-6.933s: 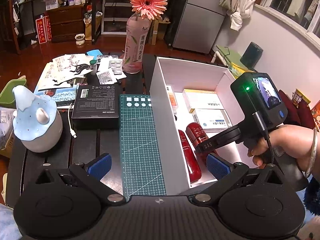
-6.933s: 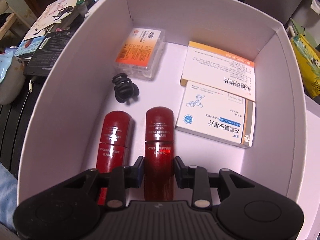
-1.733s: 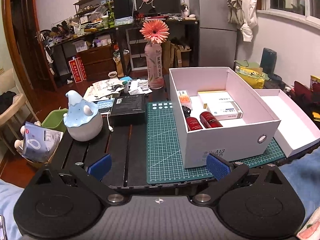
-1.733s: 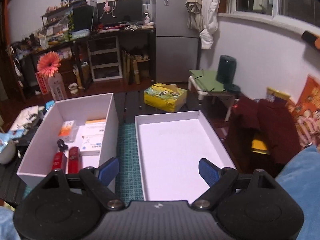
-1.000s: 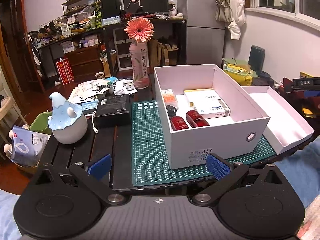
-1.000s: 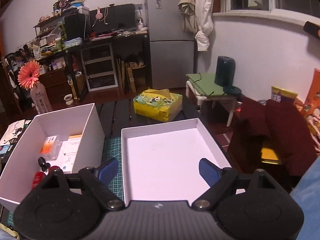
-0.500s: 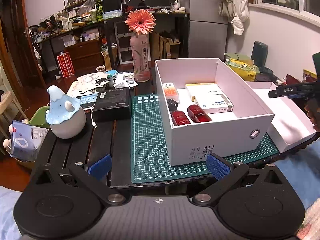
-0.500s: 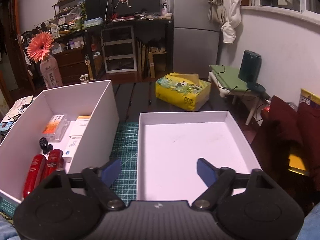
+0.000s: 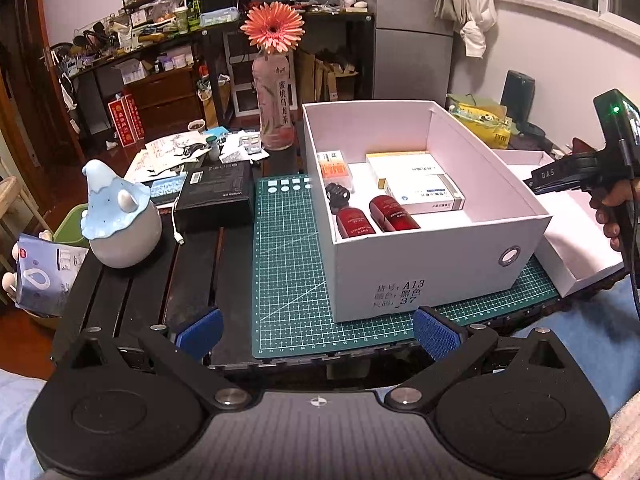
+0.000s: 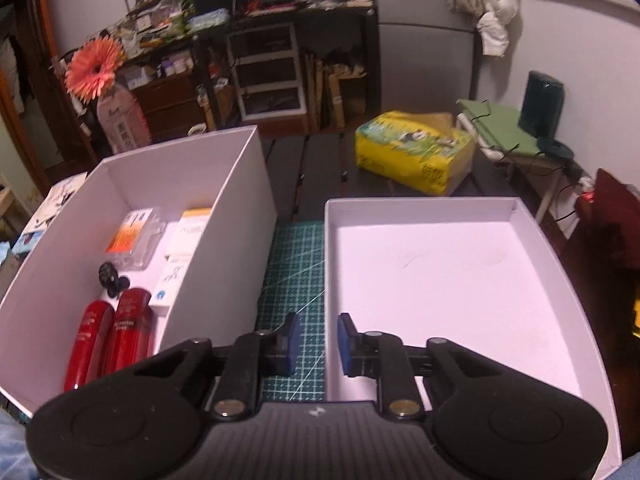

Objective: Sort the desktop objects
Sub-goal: 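Move the right gripper over the empty white lid beside the box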

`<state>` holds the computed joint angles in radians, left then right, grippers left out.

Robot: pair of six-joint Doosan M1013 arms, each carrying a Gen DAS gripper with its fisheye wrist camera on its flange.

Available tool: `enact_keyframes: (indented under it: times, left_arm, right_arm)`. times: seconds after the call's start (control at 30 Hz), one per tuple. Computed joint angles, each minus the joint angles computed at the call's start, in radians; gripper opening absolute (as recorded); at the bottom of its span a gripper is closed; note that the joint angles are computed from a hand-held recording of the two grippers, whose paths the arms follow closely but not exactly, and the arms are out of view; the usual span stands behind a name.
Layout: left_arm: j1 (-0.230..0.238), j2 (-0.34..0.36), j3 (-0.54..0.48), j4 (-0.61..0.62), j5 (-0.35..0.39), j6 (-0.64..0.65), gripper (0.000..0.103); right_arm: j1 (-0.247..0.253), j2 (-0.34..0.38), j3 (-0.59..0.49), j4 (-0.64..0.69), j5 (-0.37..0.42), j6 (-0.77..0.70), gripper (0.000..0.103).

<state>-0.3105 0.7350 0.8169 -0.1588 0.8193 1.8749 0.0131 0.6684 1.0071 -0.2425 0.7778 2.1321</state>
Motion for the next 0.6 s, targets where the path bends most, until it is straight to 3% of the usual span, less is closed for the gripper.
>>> enact_keyframes:
  times: [0.6]
  left_arm:
    - [-0.007,0.015,-0.022,0.042,0.018,-0.039,0.102]
  right_arm:
    - [-0.007,0.057,-0.060,0.060,0.089,-0.037,0.016]
